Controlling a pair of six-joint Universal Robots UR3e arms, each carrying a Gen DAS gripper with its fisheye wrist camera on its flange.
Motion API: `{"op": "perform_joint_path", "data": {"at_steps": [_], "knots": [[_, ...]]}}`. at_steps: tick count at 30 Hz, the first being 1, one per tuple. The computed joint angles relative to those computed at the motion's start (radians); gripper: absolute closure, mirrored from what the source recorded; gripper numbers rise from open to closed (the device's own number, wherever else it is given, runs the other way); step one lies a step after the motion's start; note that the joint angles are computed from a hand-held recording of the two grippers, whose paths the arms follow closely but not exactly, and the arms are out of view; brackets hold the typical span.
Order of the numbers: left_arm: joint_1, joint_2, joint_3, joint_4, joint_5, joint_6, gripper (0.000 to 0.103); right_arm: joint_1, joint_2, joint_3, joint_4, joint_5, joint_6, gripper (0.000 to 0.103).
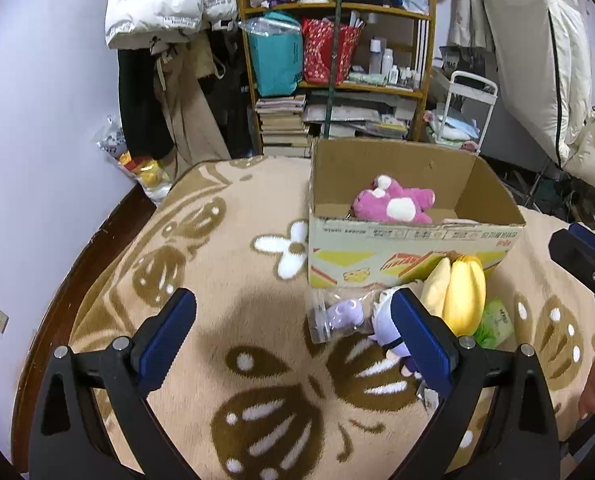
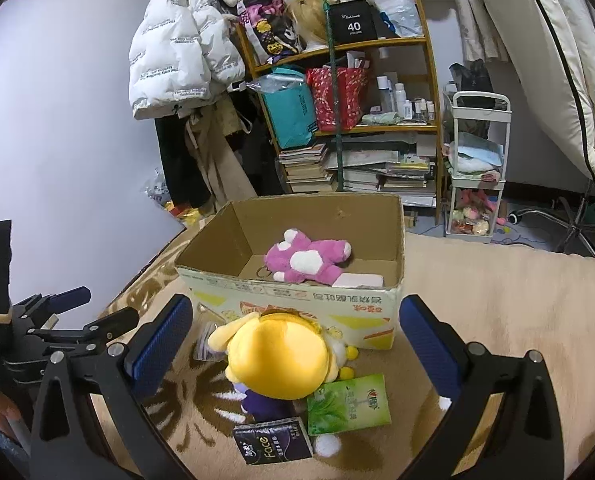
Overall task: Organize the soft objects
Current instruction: 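Move both tools down toward the clear bag and the yellow plush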
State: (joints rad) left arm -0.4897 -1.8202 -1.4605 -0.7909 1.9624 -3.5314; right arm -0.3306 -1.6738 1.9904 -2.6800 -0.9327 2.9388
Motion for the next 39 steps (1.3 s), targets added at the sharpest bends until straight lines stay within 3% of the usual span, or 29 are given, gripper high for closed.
{"op": "perform_joint_path", "data": {"at_steps": [16, 25, 30, 39], "knots": [[0.149, -0.093, 0.044, -0.052, -0.232, -0.016, 0.006, 0.111, 0.159, -0.072, -0.013, -0.087, -0.044, 0.0], [0.158, -0.204, 0.136, -0.083, -0.248, 0.012, 0.006, 0.166, 0.259, -0.124, -0.014, -0.122, -0.073, 0.0], [0.188, -0.254, 0.148, -0.042, -0.327, 0.031, 0.006, 0.184, 0.31, -0.16, 0.007, -0.135, -0.083, 0.0], [0.191, -0.356, 0.242, -0.106, -0.349, 0.038, 0.006, 0.206, 0.356, -0.179, 0.022, -0.163, -0.12, 0.0]]}}
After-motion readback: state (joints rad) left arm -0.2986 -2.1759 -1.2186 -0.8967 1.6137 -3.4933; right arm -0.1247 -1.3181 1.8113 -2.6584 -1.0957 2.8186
